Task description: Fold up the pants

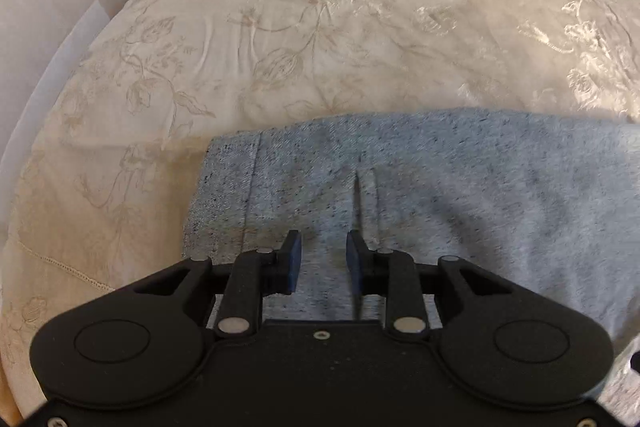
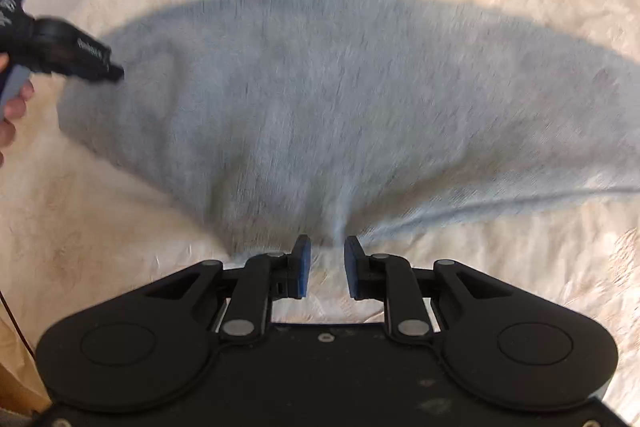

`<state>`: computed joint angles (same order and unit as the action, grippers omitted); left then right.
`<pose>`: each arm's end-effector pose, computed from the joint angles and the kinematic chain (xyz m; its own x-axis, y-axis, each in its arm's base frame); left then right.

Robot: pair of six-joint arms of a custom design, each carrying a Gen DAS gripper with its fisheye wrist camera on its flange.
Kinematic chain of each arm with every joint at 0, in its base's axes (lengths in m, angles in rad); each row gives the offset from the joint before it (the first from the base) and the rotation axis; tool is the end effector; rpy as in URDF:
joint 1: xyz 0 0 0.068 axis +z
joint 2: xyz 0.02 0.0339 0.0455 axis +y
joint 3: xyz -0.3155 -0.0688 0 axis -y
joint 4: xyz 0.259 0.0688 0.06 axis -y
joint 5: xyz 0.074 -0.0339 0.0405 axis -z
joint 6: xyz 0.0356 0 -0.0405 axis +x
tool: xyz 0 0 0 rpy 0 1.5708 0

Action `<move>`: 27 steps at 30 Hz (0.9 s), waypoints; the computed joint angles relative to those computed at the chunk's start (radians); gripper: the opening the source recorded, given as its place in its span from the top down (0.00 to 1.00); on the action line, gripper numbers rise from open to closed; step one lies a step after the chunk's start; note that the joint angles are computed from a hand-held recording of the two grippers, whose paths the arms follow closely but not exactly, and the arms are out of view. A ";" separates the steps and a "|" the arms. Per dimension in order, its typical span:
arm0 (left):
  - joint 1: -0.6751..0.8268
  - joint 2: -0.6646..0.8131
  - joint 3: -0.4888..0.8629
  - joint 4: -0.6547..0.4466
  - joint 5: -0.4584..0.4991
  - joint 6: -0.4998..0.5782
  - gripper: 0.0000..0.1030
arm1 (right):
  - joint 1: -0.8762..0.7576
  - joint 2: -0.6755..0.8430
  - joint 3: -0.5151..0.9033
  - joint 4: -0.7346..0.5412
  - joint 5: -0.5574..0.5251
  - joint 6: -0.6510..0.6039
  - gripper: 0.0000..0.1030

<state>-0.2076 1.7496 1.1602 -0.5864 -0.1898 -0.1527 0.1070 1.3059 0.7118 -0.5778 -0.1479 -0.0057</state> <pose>0.3602 -0.0690 0.2293 -0.9127 0.0396 -0.4068 -0.0075 0.9935 0.1136 0.2262 0.0296 0.2221 -0.9153 -0.1040 -0.3892 -0.1678 0.9767 0.1336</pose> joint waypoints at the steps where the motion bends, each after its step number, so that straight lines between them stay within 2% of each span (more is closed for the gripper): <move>1: -0.028 -0.013 0.003 -0.009 -0.006 -0.017 0.65 | -0.031 -0.023 0.002 0.018 0.001 -0.011 0.80; 4: -0.139 -0.028 0.014 -0.034 -0.016 -0.087 0.64 | -0.157 0.013 0.046 0.075 -0.029 -0.051 0.76; 7: -0.252 0.013 0.051 -0.072 0.027 -0.166 0.61 | -0.272 0.123 0.098 0.155 -0.040 -0.123 0.76; 9: -0.337 0.060 0.093 -0.116 0.007 -0.230 0.60 | -0.343 0.225 0.155 0.180 -0.041 -0.185 0.76; 14: -0.516 0.193 0.267 -0.263 -0.030 -0.379 0.60 | -0.555 0.438 0.269 0.106 -0.030 -0.434 0.76; 16: -0.572 0.247 0.343 -0.302 -0.039 -0.418 0.60 | -0.671 0.461 0.300 0.032 -0.104 -0.566 0.77; 19: -0.642 0.368 0.530 -0.393 -0.064 -0.467 0.60 | -0.822 0.516 0.416 -0.101 -0.145 -0.720 0.76; 21: -0.678 0.451 0.675 -0.451 -0.075 -0.487 0.60 | -0.933 0.569 0.540 -0.202 -0.216 -0.763 0.76; 23: -0.711 0.547 0.847 -0.514 -0.089 -0.484 0.60 | -1.022 0.652 0.717 -0.302 -0.281 -0.743 0.75; 27: -0.744 0.775 1.265 -0.695 -0.094 -0.461 0.60 | -1.084 0.853 1.070 -0.372 -0.383 -0.637 0.73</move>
